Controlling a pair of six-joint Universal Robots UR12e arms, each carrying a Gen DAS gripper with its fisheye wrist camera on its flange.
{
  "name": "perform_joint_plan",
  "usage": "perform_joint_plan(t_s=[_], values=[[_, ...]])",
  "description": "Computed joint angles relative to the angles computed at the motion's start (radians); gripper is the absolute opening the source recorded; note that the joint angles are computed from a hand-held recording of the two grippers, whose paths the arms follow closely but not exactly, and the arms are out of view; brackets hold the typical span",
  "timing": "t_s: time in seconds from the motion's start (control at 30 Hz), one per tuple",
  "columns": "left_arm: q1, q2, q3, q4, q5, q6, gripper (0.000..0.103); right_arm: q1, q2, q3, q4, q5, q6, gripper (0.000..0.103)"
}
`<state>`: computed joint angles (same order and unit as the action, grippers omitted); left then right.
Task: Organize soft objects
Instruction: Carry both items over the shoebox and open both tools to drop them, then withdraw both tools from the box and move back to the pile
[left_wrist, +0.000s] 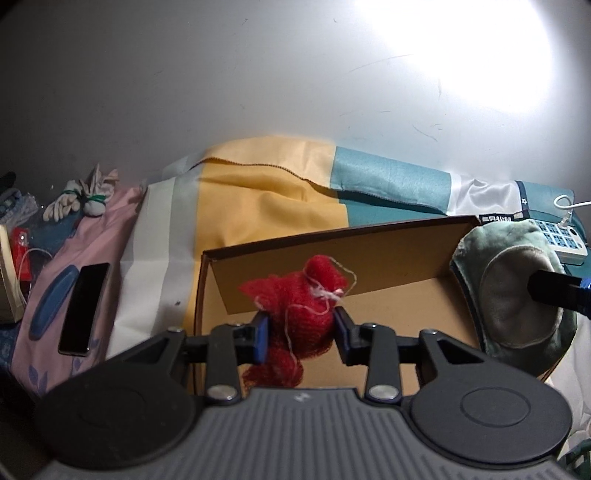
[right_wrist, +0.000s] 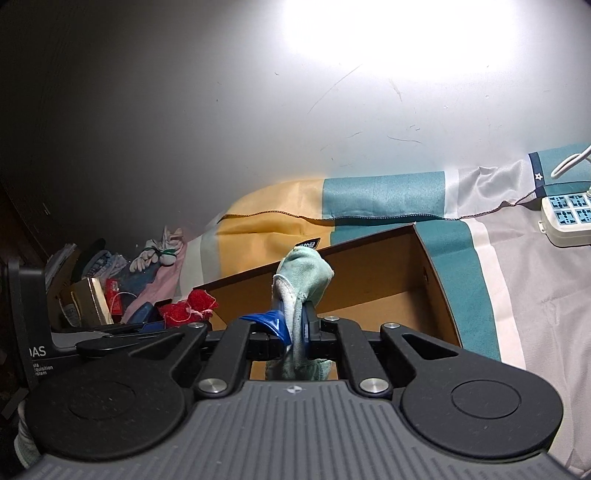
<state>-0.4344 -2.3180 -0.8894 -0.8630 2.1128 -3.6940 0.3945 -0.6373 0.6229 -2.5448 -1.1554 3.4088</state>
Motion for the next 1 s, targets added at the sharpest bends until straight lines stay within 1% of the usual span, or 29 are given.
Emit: perform_joint_plan(t_s=[0.1,0.13,0.17,0.2,0.27,0.4,0.43,0.53,0.67,0.8,0.87,0.93,1.0], values=[[0.005,-0.017,0.025,-0.047,0.000,-0.021,0.042,0.008,0.039,-0.063,0.040,-0.034,-0.013,0.000],[0.005,-0.022,0.033,-0.061,0.006,-0.027,0.050,0.011,0.054,-0.088,0.056,-0.047,-0.018,0.000],[0.005,-0.027,0.039,-0.072,0.018,-0.030,0.061,0.013,0.065,-0.105,0.069,-0.056,-0.021,0.000],[0.004,-0.030,0.041,-0.072,0.028,-0.031,0.065,0.016,0.080,-0.128,0.082,-0.066,-0.020,0.000],[0.003,-0.034,0.049,-0.092,0.037,-0.037,0.066,0.021,0.105,-0.169,0.115,-0.092,-0.034,0.000],[0.004,-0.035,0.062,-0.140,0.031,-0.057,0.069,0.028,0.126,-0.197,0.145,-0.160,-0.020,0.002],[0.004,-0.032,0.060,-0.147,0.031,-0.063,0.069,0.027,0.125,-0.193,0.140,-0.159,-0.008,0.003],[0.001,-0.023,0.050,-0.150,0.041,-0.076,0.069,0.018,0.110,-0.165,0.116,-0.113,0.019,0.003],[-0.007,-0.009,0.039,-0.145,0.063,-0.089,0.069,0.020,0.082,-0.123,0.090,-0.108,-0.007,0.003],[-0.021,0.001,0.031,-0.134,0.108,-0.077,0.069,0.020,0.044,-0.062,0.050,-0.102,-0.014,0.005],[-0.029,0.008,0.028,-0.139,0.130,-0.077,0.069,0.026,0.020,-0.023,0.020,-0.131,-0.023,0.005],[-0.035,0.020,0.016,-0.137,0.138,-0.084,0.069,0.034,-0.005,0.018,-0.013,-0.181,-0.035,0.006],[-0.041,0.032,0.005,-0.140,0.146,-0.096,0.070,0.040,-0.031,0.062,-0.048,-0.210,-0.036,0.007]])
